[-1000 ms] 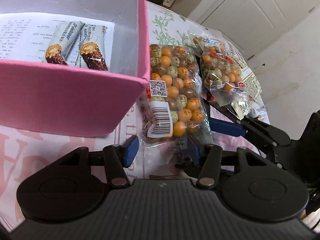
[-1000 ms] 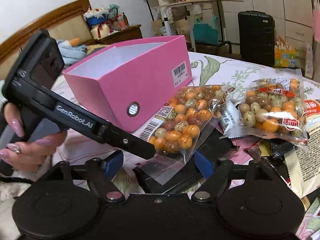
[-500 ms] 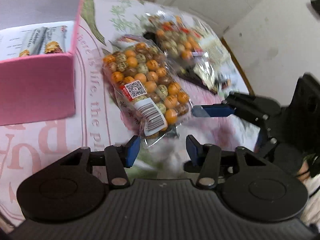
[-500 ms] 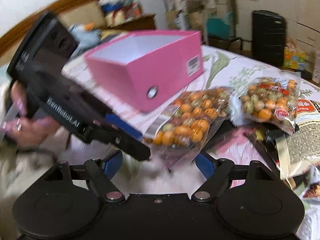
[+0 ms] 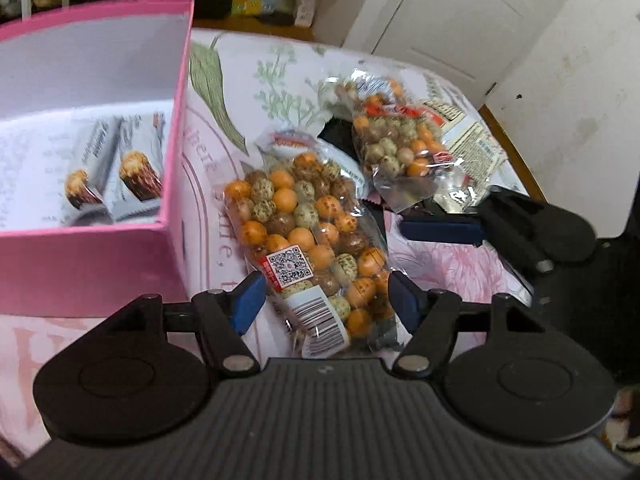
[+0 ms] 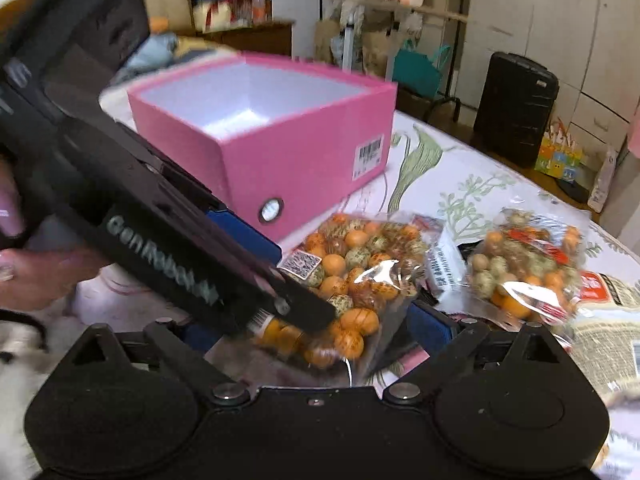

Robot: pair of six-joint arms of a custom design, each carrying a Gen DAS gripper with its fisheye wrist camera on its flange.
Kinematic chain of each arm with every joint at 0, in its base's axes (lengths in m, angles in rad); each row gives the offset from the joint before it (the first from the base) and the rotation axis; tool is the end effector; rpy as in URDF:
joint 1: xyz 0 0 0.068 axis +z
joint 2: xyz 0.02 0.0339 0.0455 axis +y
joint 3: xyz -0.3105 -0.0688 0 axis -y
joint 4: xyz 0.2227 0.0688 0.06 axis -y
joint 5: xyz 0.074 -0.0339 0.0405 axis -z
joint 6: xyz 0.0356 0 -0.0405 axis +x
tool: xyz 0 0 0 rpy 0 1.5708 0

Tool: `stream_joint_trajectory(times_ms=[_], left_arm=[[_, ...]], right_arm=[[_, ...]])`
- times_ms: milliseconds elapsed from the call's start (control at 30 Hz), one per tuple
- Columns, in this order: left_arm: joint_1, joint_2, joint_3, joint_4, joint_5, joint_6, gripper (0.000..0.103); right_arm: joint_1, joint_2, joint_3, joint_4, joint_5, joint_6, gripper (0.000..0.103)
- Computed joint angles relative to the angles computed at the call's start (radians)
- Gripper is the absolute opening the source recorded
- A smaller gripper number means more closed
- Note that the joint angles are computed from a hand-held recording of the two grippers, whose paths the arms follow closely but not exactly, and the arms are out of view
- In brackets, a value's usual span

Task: Organize snacks
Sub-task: 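Move the left gripper to the clear bag of orange candy eggs, then close the left gripper on the candy egg bag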

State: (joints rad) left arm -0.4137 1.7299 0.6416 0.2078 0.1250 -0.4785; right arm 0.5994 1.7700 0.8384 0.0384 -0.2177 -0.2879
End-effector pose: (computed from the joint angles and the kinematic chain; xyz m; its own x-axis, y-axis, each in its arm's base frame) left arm 0.2686 -0.1228 0.1663 -0.8438 -0.1285 -0.5210 0.0935 0.9209 -0.3785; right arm 0.2687 0.1929 0.1902 -0.4286 -0.6286 -0.6489 -0.8180 0.5750 -0.0167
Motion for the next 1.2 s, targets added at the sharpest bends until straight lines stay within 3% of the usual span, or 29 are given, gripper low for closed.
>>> stream_joint_trajectory(times_ms=[133, 267, 433, 533, 633, 900, 1200], left_arm=[[-0.009, 0.051, -0.004, 0.043, -0.028, -0.062, 0.067], [0.012, 0.065, -0.010, 0.063, 0.019, -0.085, 0.066], [0.013, 0.070, 0.004, 0.044, 0.036, -0.104, 0.060], [0.021, 0.066, 0.020, 0.014, 0.080, -0.101, 0.060], [0.024, 0.054, 0.025, -0.001, 0.089, -0.086, 0.060], [-0.034, -0.087, 0.053, -0.170, 0.067, -0.072, 0.060], [-0.082, -0.307, 0.118, -0.433, 0.074, -0.065, 0.060]], right_arm=[[0.017, 0.083, 0.047, -0.002, -0.001, 0.020, 0.103], [0.021, 0.085, 0.028, 0.030, 0.009, 0.057, 0.103], [0.071, 0.093, 0.018, 0.067, 0.111, 0.141, 0.103], [0.109, 0.113, 0.017, 0.091, 0.222, 0.165, 0.096], [0.123, 0.095, 0.011, 0.084, 0.252, 0.198, 0.090], [0.199, -0.070, -0.050, 0.006, 0.353, 0.208, 0.086], [0.325, -0.284, 0.014, -0.272, 0.476, 0.275, 0.086]])
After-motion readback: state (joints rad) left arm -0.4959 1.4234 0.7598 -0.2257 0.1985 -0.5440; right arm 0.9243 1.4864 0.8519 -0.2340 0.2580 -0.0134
